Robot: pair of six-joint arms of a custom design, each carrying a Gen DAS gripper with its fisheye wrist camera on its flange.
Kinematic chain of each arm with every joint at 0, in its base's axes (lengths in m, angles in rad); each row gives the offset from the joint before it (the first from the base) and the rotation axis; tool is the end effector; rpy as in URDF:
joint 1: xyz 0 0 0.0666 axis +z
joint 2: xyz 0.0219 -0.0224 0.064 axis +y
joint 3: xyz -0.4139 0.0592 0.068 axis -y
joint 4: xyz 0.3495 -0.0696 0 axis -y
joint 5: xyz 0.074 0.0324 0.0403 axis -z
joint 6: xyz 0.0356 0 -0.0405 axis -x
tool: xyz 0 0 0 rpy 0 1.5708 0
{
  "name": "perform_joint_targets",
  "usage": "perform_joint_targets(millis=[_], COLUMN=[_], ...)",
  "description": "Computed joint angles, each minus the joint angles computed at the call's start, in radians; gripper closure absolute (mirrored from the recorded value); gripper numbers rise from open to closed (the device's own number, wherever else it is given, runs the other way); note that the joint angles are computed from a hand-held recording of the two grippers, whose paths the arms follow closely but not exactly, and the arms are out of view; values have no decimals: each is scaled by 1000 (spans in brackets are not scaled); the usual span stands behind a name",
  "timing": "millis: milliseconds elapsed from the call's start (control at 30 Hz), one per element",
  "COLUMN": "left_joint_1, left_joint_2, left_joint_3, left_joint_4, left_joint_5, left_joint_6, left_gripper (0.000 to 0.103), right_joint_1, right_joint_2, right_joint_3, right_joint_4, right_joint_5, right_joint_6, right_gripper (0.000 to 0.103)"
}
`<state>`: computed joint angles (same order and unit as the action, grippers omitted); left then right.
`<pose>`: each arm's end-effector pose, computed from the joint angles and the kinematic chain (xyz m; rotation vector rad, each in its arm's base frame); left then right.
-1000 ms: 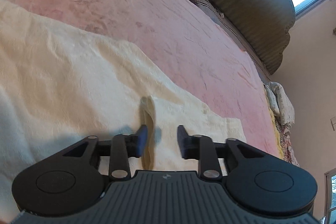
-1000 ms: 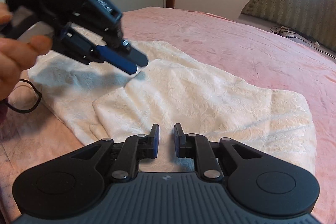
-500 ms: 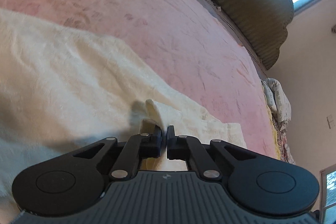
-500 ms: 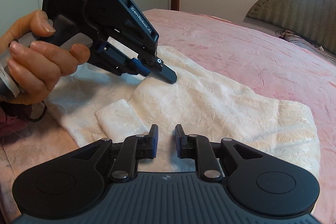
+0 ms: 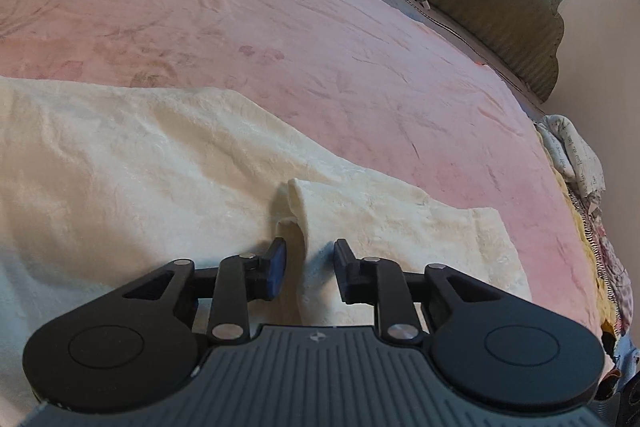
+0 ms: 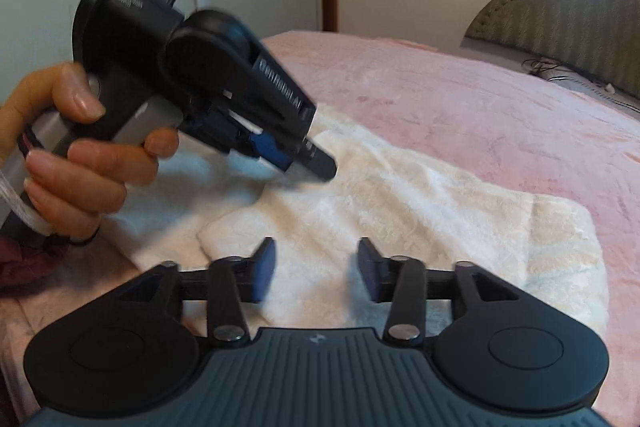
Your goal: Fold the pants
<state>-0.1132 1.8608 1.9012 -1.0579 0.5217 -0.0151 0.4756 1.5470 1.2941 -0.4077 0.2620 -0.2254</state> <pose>0.6036 -0.0869 0.4326 0.3534 2.5112 -0.7094 0.4524 0.2222 0.3919 -0.1339 2.2028 0.0975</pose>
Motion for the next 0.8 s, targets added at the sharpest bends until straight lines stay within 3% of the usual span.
perform_joint_targets(millis=[100, 200, 367, 433, 600, 733, 800], left_joint_1=[1, 3, 5, 8, 29, 35, 39], left_joint_2=[-40, -72, -138, -159, -172, -177, -185], left_joint_3=[-47, -83, -162, -193, -219, -245, -272], left_joint_4=[47, 77, 155, 192, 206, 226, 253], left_joint_5=[-62, -115, -207, -242, -251, -270, -273], left_joint_6=[-13, -54, -121, -144, -148, -151, -154], left_gripper=[53, 52, 47, 43, 41, 39, 34], right_joint_1=[4, 9, 14, 13, 16, 2, 8], right_joint_2=[0, -7, 36, 37, 8, 21, 27], right_joint_3=[-2, -6, 44, 34, -3, -1, -16], right_joint_4=[8, 49, -5, 8, 70, 30, 50], right_joint_5=[22, 37, 49, 52, 101, 109, 125], right_joint_6=[-22, -30, -31, -56, -108, -177, -168], right_gripper=[52, 52, 52, 52, 52, 45, 43])
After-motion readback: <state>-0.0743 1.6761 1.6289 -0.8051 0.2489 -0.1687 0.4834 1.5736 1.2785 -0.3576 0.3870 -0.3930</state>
